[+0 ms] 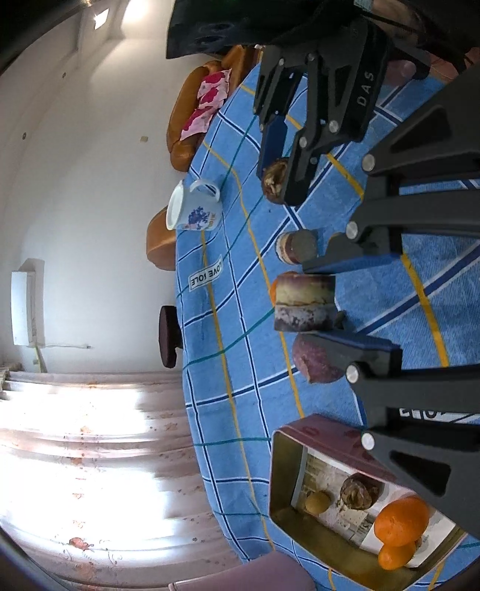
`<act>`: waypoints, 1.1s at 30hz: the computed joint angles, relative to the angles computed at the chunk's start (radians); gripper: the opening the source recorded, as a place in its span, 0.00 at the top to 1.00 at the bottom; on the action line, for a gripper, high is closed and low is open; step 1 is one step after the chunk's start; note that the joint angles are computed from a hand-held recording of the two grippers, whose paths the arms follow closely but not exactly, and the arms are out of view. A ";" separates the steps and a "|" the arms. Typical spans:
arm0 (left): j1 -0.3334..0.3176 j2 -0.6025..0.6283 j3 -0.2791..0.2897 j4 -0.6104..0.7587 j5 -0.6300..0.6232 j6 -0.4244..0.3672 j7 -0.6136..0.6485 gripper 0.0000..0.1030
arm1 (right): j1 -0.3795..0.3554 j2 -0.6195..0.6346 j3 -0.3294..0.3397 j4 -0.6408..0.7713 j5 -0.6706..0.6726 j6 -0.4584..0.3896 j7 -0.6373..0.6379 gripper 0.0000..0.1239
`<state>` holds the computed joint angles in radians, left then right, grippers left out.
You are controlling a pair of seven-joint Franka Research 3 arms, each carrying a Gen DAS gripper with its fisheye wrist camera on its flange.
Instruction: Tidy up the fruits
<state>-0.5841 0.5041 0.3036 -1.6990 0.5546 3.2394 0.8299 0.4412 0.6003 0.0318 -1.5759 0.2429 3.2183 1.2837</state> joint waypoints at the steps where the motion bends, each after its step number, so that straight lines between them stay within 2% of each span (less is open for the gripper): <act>1: -0.026 0.001 0.031 -0.004 0.001 0.008 -0.012 0.70 | -0.006 -0.002 0.008 -0.004 0.001 0.009 -0.003 0.66; 4: -0.106 0.008 0.127 -0.017 -0.010 0.037 -0.035 0.70 | -0.017 -0.005 0.023 -0.016 0.007 0.037 -0.009 0.66; 8: -0.126 0.007 0.145 -0.032 -0.054 0.052 -0.004 0.70 | -0.020 -0.011 0.030 -0.031 0.015 0.067 -0.017 0.66; 20: -0.300 0.032 0.329 -0.090 -0.258 0.131 0.095 0.70 | -0.041 -0.021 0.065 -0.065 0.031 0.147 -0.045 0.66; 26: -0.365 0.050 0.389 -0.110 -0.363 0.161 0.163 0.70 | -0.061 -0.026 0.089 -0.079 0.026 0.180 -0.053 0.66; 33: -0.411 0.059 0.421 -0.128 -0.473 0.187 0.249 0.70 | -0.070 -0.030 0.104 -0.099 0.017 0.229 -0.058 0.66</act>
